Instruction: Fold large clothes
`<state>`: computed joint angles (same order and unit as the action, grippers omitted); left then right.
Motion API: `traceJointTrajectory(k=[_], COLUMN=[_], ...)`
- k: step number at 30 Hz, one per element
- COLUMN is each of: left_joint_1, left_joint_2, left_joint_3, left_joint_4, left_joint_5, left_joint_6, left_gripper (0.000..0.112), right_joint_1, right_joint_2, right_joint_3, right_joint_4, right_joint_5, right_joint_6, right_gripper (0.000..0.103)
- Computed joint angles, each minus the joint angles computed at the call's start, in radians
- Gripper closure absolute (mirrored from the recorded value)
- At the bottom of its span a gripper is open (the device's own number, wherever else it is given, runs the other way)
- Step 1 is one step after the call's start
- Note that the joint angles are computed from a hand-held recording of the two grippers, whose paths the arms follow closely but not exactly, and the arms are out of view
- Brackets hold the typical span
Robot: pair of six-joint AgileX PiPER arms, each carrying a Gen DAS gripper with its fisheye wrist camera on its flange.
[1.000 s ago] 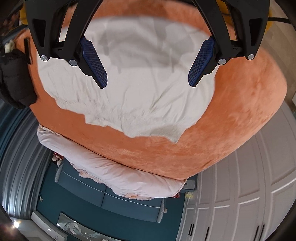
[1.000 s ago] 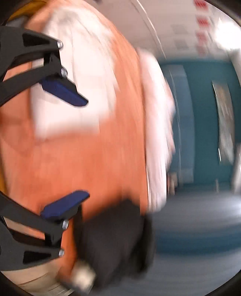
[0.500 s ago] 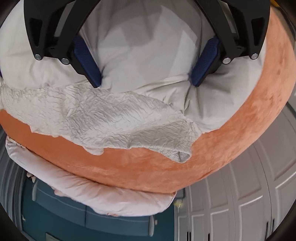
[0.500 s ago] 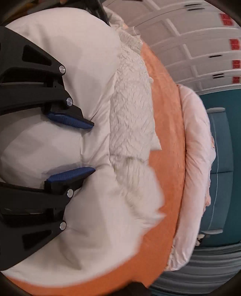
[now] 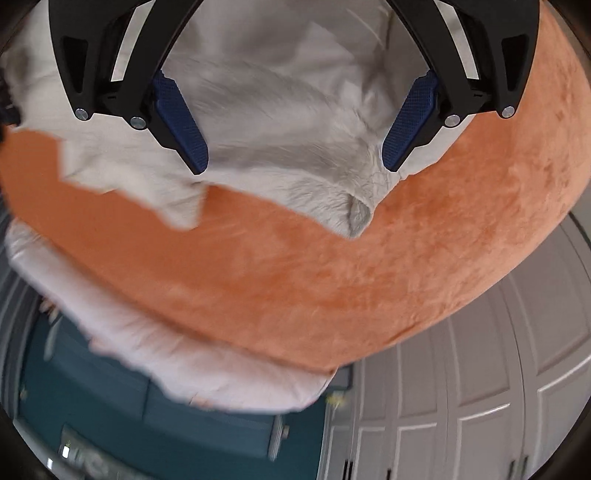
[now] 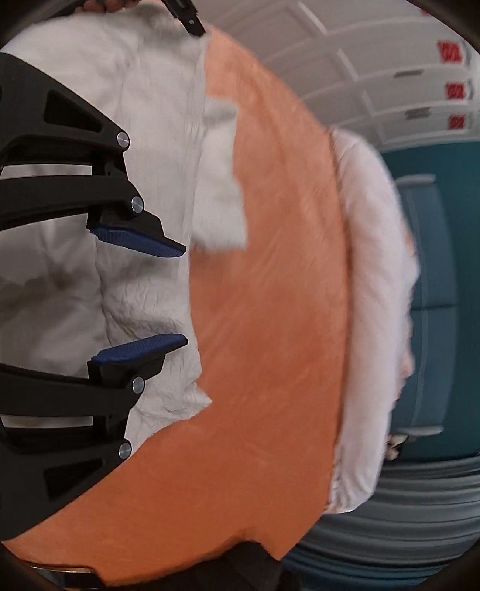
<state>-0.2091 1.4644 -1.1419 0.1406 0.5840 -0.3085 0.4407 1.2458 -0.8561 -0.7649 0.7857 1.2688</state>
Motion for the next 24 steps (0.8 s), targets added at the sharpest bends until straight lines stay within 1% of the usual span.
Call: traceJointTrajectory(k=[1,3,4,5,7,9,14,17,20,21,22,23,24], left_joint_1=[-0.011,-0.034,-0.045,-0.06,-0.071,-0.069,-0.051,-0.057,-0.056,-0.055,-0.055,-0.069,-0.075], left_joint_2=[0.05,0.08,0.089,0.093,0.107,0.127,0.163,0.178,0.169,0.169,0.162,0.135,0.103], left_joint_3=[-0.008,0.022,0.034,0.042,0.053,0.048,0.043,0.033,0.033,0.031,0.023,0.014,0.021], left_joint_4=[0.067,0.168,0.211,0.265,0.319,0.326,0.28,0.301,0.286,0.278,0.267,0.293,0.296], left_joint_5=[-0.001,-0.026,-0.038,-0.046,-0.053,-0.062,-0.094,-0.087,-0.079,-0.08,-0.062,-0.016,-0.002], left_joint_6=[-0.039,-0.098,-0.136,-0.195,-0.251,-0.263,-0.232,-0.251,-0.237,-0.228,-0.213,-0.223,-0.223], left_gripper=[0.019,0.016,0.015,0.015,0.014,0.014,0.014,0.014,0.014,0.014,0.015,0.018,0.022], right_joint_1=[-0.043,-0.061,-0.063,-0.052,-0.027,-0.022,-0.052,-0.048,-0.052,-0.051,-0.037,0.006,0.043], right_joint_2=[0.02,0.041,0.049,0.068,0.109,0.129,0.143,0.158,0.151,0.145,0.138,0.09,0.048], right_joint_3=[0.02,0.067,0.081,0.07,0.066,0.072,0.091,0.087,0.081,0.06,0.042,0.023,0.019], right_joint_4=[0.026,0.018,-0.002,-0.021,-0.079,-0.109,-0.123,-0.139,-0.109,-0.063,-0.045,-0.028,-0.027], right_joint_5=[-0.052,-0.131,-0.145,-0.134,-0.119,-0.127,-0.185,-0.175,-0.169,-0.146,-0.107,-0.051,-0.034], right_joint_6=[-0.023,0.022,0.053,0.077,0.143,0.181,0.208,0.225,0.192,0.141,0.123,0.123,0.144], right_gripper=[0.062,0.061,0.06,0.06,0.059,0.059,0.059,0.058,0.058,0.059,0.059,0.059,0.059])
